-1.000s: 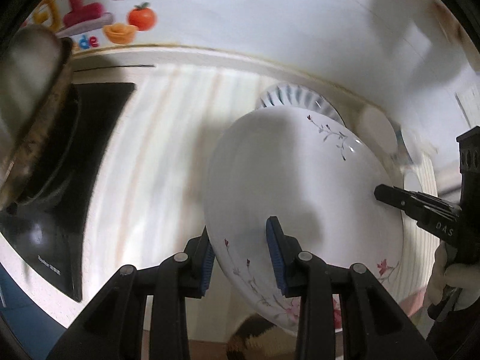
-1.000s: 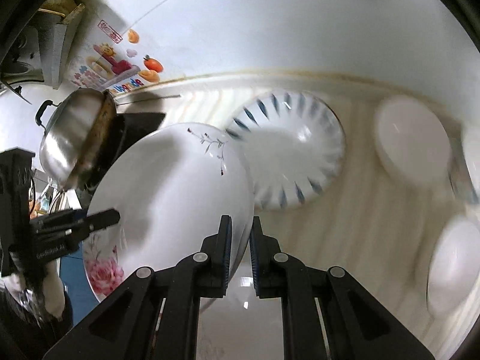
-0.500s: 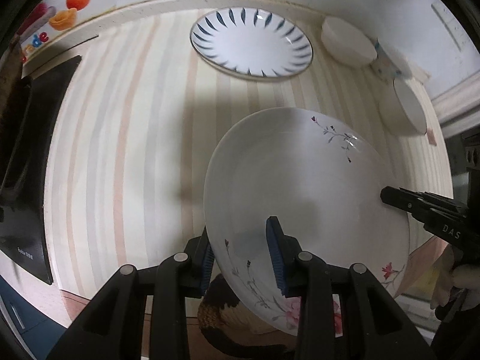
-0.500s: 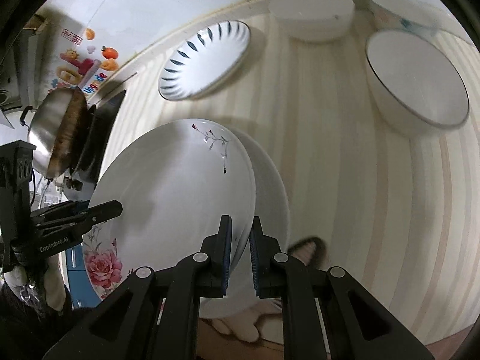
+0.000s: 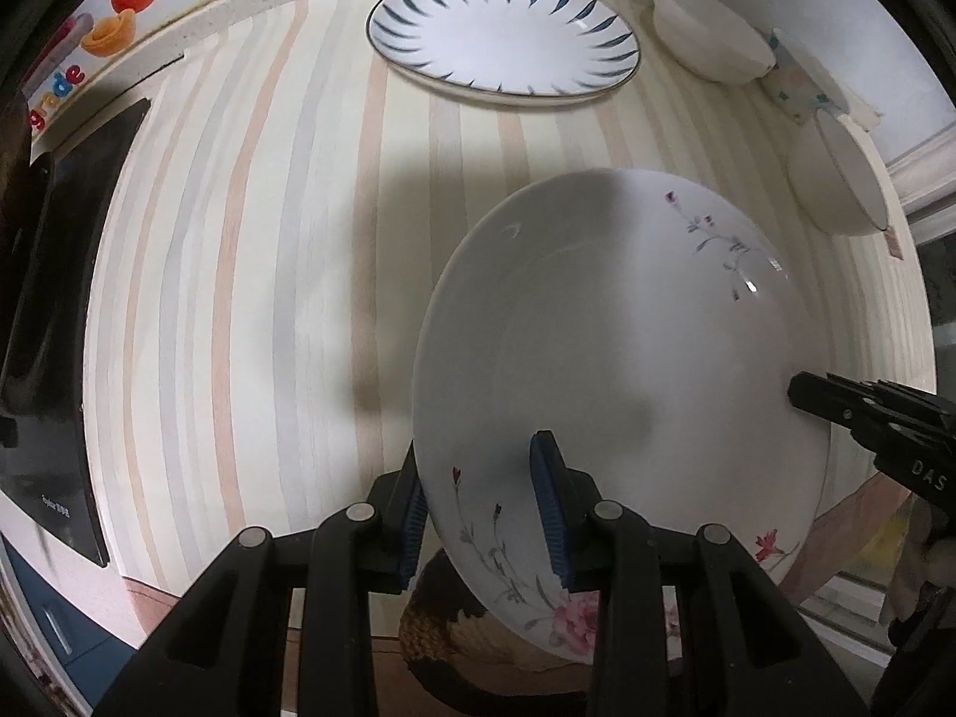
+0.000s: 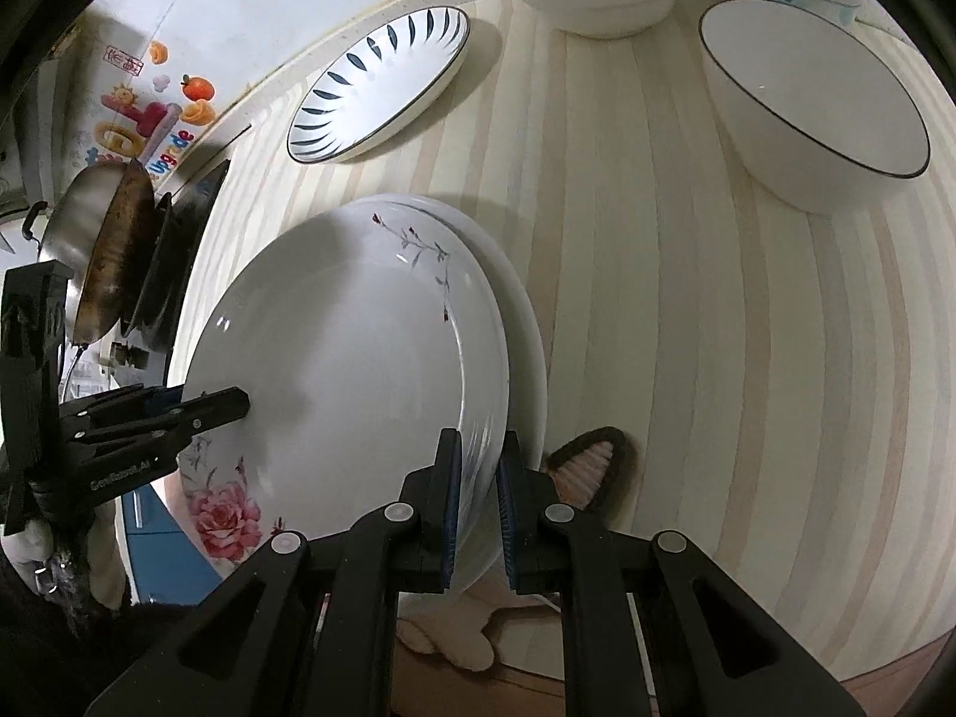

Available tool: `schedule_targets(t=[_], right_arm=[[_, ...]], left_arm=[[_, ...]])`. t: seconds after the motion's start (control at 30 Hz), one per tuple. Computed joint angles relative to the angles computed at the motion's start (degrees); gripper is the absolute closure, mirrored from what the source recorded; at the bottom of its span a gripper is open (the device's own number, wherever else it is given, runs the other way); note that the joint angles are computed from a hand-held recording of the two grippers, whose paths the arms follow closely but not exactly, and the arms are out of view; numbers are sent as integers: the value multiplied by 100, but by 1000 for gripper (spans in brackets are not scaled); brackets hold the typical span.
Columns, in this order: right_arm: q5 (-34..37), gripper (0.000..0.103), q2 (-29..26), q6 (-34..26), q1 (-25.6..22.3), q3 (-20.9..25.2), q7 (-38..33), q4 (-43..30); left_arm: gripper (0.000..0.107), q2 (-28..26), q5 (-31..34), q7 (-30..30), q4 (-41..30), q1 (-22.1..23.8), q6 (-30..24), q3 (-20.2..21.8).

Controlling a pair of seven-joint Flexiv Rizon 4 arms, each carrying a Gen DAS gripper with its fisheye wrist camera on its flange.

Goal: Organize plates and bowls

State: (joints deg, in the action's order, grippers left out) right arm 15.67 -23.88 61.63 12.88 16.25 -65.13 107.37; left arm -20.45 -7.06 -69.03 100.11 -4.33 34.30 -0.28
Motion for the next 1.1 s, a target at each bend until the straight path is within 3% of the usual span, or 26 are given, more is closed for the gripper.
schedule_targets(t=[0.53, 0.9, 1.03, 1.1], right_arm=[[-28, 87, 6, -472, 12, -103, 439, -224], [132, 86, 420, -309, -100, -245, 686, -145], [-118, 62, 222, -300, -71, -356, 706, -653], [-260, 57, -96, -294, -44, -413, 666, -1073]], left_arm=[[77, -124, 34, -25, -35, -34, 0, -22], [76, 51, -248, 4, -397, 221, -16, 42], [69, -410, -392, -232, -1243, 297, 33, -7], [68, -819, -379, -399, -1828, 306, -24, -19]])
